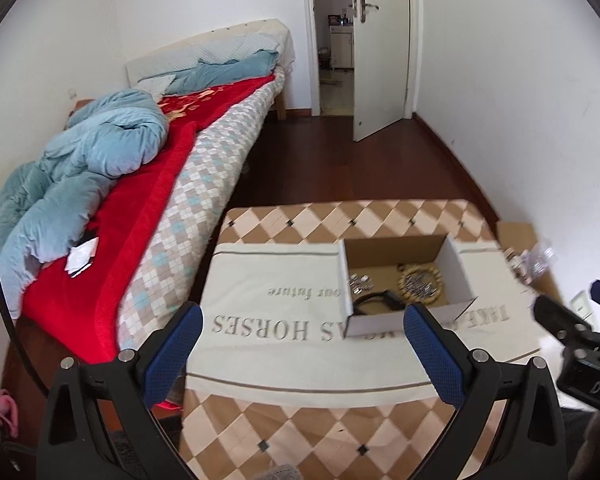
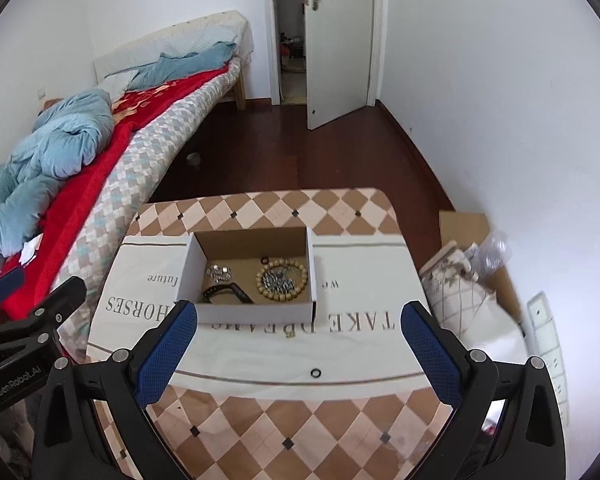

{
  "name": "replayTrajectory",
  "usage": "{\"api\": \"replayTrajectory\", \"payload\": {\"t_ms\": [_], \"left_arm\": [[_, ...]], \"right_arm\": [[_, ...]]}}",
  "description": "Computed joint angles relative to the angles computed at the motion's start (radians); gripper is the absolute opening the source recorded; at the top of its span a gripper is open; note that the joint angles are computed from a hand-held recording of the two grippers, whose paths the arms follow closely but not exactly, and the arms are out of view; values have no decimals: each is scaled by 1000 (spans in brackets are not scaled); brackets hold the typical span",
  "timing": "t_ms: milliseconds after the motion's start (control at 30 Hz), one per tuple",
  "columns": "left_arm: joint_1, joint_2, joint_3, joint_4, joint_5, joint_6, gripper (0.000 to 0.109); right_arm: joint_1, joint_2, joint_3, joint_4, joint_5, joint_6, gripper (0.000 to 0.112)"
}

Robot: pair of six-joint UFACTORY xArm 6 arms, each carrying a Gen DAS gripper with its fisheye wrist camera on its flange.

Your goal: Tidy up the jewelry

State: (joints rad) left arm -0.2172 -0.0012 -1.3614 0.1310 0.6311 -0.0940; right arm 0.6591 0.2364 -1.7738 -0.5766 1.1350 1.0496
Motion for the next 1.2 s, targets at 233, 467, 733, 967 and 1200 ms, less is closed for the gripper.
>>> {"api": "replayTrajectory", "payload": {"t_ms": [233, 467, 733, 967, 1200], "left_arm": [[-15, 59, 65, 204, -1, -172, 102], [-15, 160, 30, 254, 44, -218, 102], [-31, 213, -1, 212, 56, -187, 102], [-99, 232, -8, 77, 54, -94, 102], [-179, 347, -159, -125, 156, -20, 101]], "right_arm": [[-75, -51, 323, 117, -200, 34, 73], [-100, 37, 394, 139, -302, 27, 67], [-91, 78, 379, 72, -318, 24, 14], [-157, -64, 540, 86, -409, 127, 14], [-217, -165, 629, 44, -399, 171, 14]]}}
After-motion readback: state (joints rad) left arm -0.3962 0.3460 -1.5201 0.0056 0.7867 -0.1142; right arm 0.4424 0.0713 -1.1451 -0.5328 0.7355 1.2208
